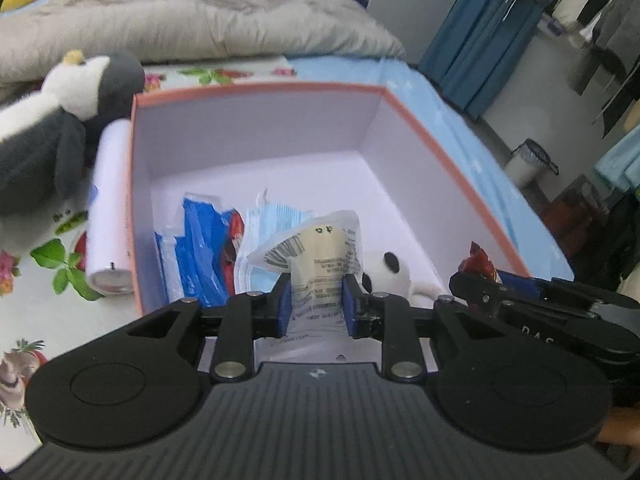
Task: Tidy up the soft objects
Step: 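Open the right gripper over the pink box while the left gripper releases the clear wrapper, then withdraw both open tools up and away from the pink box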
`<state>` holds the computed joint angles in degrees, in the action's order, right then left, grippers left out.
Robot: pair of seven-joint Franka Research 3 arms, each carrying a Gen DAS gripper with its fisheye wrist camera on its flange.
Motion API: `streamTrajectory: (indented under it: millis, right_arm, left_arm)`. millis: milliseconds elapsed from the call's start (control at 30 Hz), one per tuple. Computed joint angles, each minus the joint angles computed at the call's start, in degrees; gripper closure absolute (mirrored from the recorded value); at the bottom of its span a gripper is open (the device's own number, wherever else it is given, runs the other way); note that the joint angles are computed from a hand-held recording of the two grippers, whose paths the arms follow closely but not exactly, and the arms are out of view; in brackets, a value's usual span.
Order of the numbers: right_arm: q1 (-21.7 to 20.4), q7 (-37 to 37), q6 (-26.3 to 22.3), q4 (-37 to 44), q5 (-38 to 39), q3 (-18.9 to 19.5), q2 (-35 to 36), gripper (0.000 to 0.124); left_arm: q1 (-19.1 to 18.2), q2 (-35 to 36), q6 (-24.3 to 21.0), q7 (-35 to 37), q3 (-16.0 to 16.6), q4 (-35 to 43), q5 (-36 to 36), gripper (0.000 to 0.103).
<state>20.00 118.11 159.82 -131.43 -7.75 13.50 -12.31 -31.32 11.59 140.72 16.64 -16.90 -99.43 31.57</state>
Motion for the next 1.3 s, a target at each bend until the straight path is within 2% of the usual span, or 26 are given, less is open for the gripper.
streamTrajectory:
  millis: [100, 267, 400, 467, 767, 1000, 1300]
  right_arm:
    - [0.08, -0.46, -0.4, 0.14, 0.7, -0.48, 0.74, 0.092]
    - [0.32, -0.44, -1.04, 1.0, 1.09, -0.78, 1.32, 0.089]
    - [0.12, 0.88, -2.8, 1.6, -0.11, -0.42, 0.47, 0.076]
    - [0.6, 0.17, -2.63, 1.28, 0.57, -0.59, -0.63, 0.076]
    - [-1.29, 2.43, -2.94, 0.96, -0.09, 2.17, -8.59, 0.076]
    - [-3.53, 4.89, -3.05, -0.15, -0.29, 5.46, -16.65, 0.076]
    - [-3.55, 5.96, -4.81, -2.16, 2.05, 8.94, -24.71, 0.076]
  left_arm:
    - [0.21, 1.22, 0.23, 0.76, 0.02, 0.32, -0.95, 0.07]
    - [-0.08, 1.1, -0.11, 1.12, 0.31, 0.07, -0.55, 0.056]
    - [0.0, -0.13, -1.2, 1.23, -0.03, -0.07, -1.57, 0.035]
    - [-0.6, -1.02, -3.16, 0.68, -0.03, 0.37, 0.35, 0.035]
    - [-0.4, -8.81, -4.94, -2.13, -2.0, -1.22, 4.94, 0.032]
    - [0.47, -16.33, -7.56, -2.64, -5.09, -3.2, 7.42, 0.03]
    - [1.99, -25.42, -9.45, -3.16, -9.17, -8.0, 7.47, 0.027]
